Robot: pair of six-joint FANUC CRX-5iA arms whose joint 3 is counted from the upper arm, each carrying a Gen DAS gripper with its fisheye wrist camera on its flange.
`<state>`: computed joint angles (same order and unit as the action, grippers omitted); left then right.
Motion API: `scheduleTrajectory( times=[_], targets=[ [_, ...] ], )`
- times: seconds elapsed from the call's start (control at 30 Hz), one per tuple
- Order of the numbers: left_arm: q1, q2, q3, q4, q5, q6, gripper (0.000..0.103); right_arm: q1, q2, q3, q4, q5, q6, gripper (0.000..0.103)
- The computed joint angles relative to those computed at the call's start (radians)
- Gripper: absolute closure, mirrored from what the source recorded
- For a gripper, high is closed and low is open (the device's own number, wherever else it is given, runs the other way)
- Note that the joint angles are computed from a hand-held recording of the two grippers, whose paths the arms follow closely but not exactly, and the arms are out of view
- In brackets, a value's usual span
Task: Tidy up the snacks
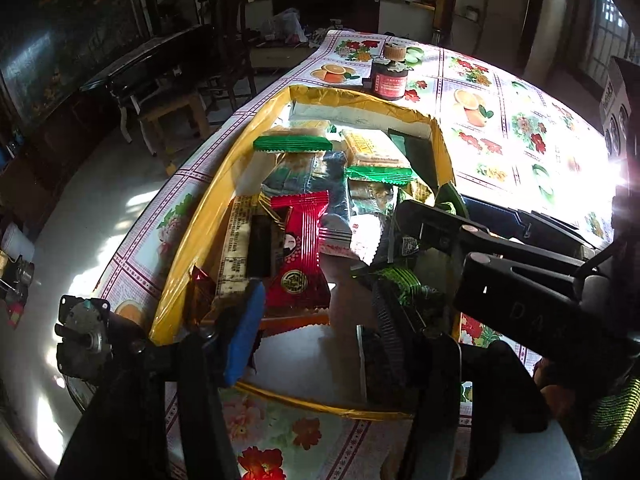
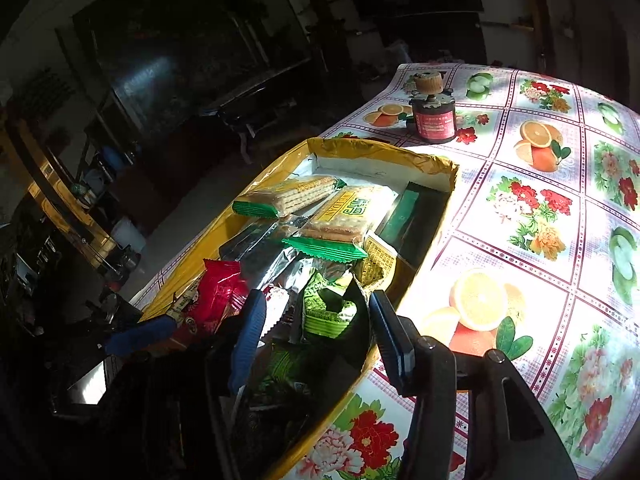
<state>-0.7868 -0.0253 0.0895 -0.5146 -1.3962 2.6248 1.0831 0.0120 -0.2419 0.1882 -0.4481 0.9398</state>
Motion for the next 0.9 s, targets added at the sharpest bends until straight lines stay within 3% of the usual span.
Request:
scheduleTrajectory(
  times=[0.13, 0.27, 0.4, 0.63, 0.9],
  targets=[
    [-0.034, 0.001, 0.008, -0.014, -0.019, 0.007, 0.045, 0.007, -0.027, -0.028, 0.026, 0.013, -0.014, 0.043],
    [-0.075, 0.005, 0.023, -0.036, -0.044, 0.015, 0.029, 0.006, -0.059, -0.051, 0.014, 0.032, -0.001, 0.034],
    [-0.124, 0.013, 0.044, -0.063, -0.074, 0.018, 0.021, 0.006, -0.089, -0.063, -0.026, 0.033, 0.063, 0.031],
    [-0.204, 0.022, 0.068, -0.097, -0.123, 0.031, 0.014, 0.019, -0.159, -0.100, -0.113, 0.025, 0.270, 0.028],
    [-0.300, 0.031, 0.091, -0.157, -0.197, 0.058, 0.006, 0.006, -0.216, -0.097, -0.282, -0.074, 0.575, 0.026]
  ],
)
